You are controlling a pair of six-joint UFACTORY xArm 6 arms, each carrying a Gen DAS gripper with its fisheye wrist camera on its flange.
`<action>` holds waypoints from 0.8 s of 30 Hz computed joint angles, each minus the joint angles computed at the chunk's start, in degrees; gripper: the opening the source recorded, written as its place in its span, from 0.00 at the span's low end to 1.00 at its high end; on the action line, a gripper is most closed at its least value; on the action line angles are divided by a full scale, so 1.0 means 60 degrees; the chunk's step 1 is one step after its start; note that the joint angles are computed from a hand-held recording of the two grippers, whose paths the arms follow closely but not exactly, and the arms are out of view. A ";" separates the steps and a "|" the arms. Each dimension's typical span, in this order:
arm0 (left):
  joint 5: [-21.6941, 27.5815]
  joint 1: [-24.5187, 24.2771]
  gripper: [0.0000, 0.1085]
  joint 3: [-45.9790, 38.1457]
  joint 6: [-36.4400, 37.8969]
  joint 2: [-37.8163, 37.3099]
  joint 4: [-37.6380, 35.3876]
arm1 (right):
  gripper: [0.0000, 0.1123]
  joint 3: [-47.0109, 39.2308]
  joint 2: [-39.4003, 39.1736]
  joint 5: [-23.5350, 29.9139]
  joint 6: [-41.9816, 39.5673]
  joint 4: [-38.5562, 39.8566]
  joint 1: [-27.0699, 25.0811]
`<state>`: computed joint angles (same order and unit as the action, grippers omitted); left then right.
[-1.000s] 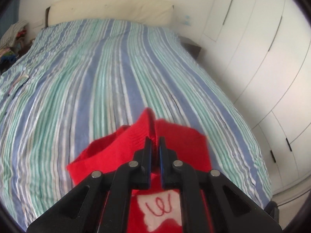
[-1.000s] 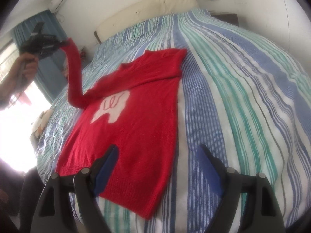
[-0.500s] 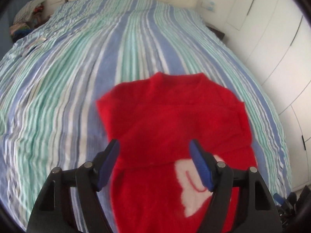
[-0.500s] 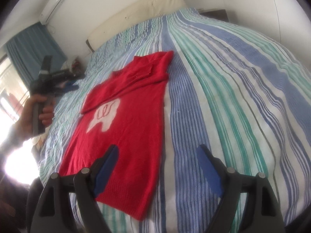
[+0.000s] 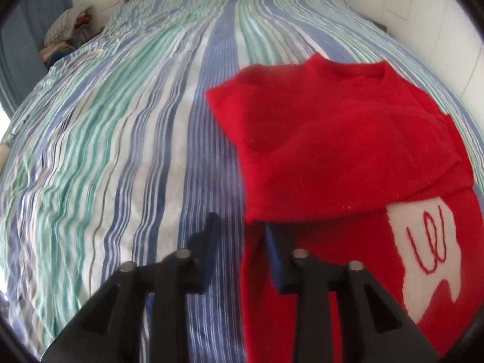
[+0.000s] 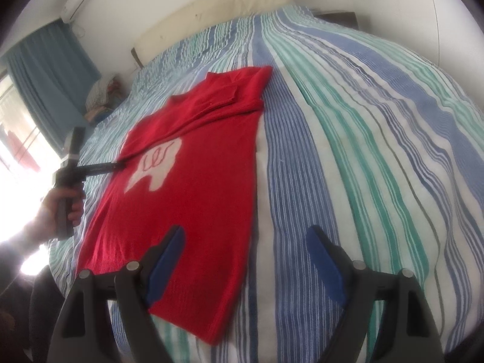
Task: Fold small clothes
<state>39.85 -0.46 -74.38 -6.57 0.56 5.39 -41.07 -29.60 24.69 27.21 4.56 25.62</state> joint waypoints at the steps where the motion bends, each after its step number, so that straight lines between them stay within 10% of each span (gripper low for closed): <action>1: -0.0436 0.0130 0.04 0.0327 -0.0528 -0.0166 0.0215 | 0.73 0.0015 -0.0054 0.0053 0.0111 -0.0158 -0.0005; 13: -0.1040 0.0847 0.00 0.1605 -0.0096 -0.0978 -0.1549 | 0.73 -0.0357 0.0229 0.0298 -0.0755 0.0778 0.0000; 18: -0.1049 0.0990 0.41 0.2210 0.1902 -0.1785 -0.3751 | 0.73 -0.2278 0.1411 0.1104 -0.3314 0.4303 -0.0490; 24: -0.0973 0.1521 0.44 0.3110 0.2956 -0.2532 -0.5329 | 0.61 -0.6786 0.5446 0.2393 -0.4151 0.7982 -0.1433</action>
<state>34.01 8.66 -55.71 11.16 -14.63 -26.58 -81.78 3.08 39.05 2.31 52.45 17.03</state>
